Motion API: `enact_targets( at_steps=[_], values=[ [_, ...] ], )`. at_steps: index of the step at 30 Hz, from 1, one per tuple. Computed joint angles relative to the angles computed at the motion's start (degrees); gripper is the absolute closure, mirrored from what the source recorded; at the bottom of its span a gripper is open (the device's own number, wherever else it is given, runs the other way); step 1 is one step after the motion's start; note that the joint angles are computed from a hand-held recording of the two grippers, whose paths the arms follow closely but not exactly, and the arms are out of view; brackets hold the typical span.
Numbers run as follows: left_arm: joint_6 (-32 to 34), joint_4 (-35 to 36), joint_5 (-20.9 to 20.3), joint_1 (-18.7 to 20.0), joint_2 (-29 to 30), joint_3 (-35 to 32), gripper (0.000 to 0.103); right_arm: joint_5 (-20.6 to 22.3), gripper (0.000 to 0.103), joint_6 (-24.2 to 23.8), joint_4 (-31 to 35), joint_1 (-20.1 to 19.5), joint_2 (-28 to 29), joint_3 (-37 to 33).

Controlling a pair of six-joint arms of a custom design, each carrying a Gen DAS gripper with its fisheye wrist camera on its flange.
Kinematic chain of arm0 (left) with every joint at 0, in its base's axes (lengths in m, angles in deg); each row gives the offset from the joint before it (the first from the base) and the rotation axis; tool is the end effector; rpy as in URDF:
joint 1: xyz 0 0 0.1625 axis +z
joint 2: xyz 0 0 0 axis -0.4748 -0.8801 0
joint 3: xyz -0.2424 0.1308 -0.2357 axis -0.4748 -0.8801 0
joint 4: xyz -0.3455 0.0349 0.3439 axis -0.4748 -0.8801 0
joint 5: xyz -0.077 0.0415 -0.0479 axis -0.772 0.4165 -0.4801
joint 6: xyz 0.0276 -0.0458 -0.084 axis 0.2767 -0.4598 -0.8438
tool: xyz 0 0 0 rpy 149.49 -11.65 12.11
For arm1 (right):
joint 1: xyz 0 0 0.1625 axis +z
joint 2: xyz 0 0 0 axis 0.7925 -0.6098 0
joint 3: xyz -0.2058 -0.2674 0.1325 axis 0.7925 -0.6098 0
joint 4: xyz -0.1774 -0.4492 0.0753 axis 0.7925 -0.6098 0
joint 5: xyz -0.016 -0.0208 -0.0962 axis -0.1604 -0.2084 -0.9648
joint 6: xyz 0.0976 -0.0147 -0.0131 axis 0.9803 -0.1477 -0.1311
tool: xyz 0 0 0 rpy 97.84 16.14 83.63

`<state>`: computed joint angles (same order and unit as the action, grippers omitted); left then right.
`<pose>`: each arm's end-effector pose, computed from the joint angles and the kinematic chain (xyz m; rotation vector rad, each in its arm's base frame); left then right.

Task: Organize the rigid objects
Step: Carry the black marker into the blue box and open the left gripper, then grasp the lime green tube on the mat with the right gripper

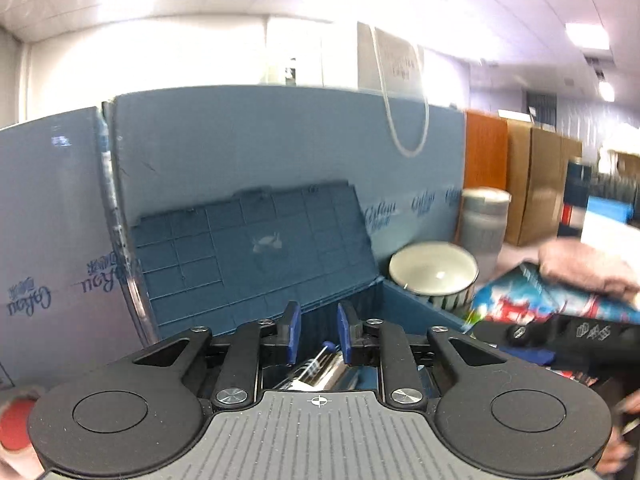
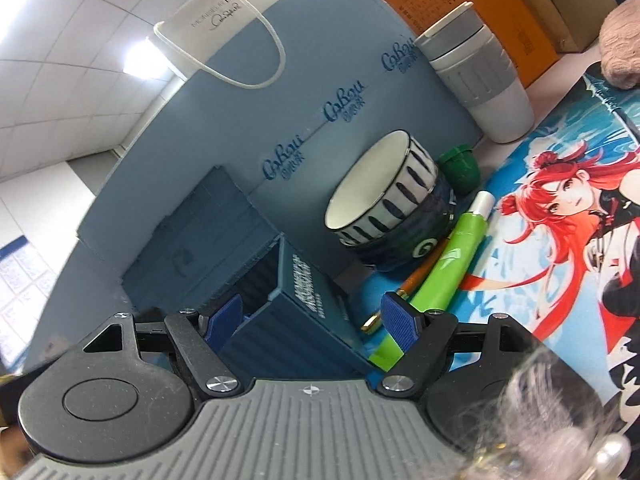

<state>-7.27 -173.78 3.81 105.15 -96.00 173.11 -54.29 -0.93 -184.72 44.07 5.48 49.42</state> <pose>-0.0057 -0.7553 0.2825 0.7799 2.0730 -1.3457 0.2347 -0.7939 -0.0492 -0.3148 2.6707 -1.3979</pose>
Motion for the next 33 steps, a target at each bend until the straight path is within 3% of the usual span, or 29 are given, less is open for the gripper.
enact_targets(
  at_steps=[4, 10, 14, 19, 21, 33],
  values=[
    [-2.04, -1.10, -2.31, 0.11, -1.47, 2.70, 0.081, -1.56, 0.028, -0.13, -0.46, 0.04, 0.43, -0.36],
    [-5.85, -0.72, -4.99, 0.65, -2.65, 4.70, 0.067, -4.81, 0.028, -1.90, -1.94, 0.76, 0.91, -0.59],
    [-8.73, -1.75, -7.13, 1.25, -3.32, 5.36, 0.036, -8.00, 0.028, -2.58, -2.82, 1.44, 1.01, -0.42],
    [-11.57, -0.61, -9.63, 2.26, -4.75, 5.85, 0.027, -13.60, 0.028, -1.59, -2.52, 2.45, 1.33, -0.95],
    [-12.96, -0.37, -10.52, 2.68, -5.25, 5.89, 0.017, -15.79, 0.027, -0.62, -2.35, 2.77, 1.42, -1.27],
    [-18.23, 0.94, -11.45, 4.13, -6.21, 5.37, 0.010, -26.48, 0.024, 1.61, 2.98, 4.86, 3.56, -6.71]
  ],
)
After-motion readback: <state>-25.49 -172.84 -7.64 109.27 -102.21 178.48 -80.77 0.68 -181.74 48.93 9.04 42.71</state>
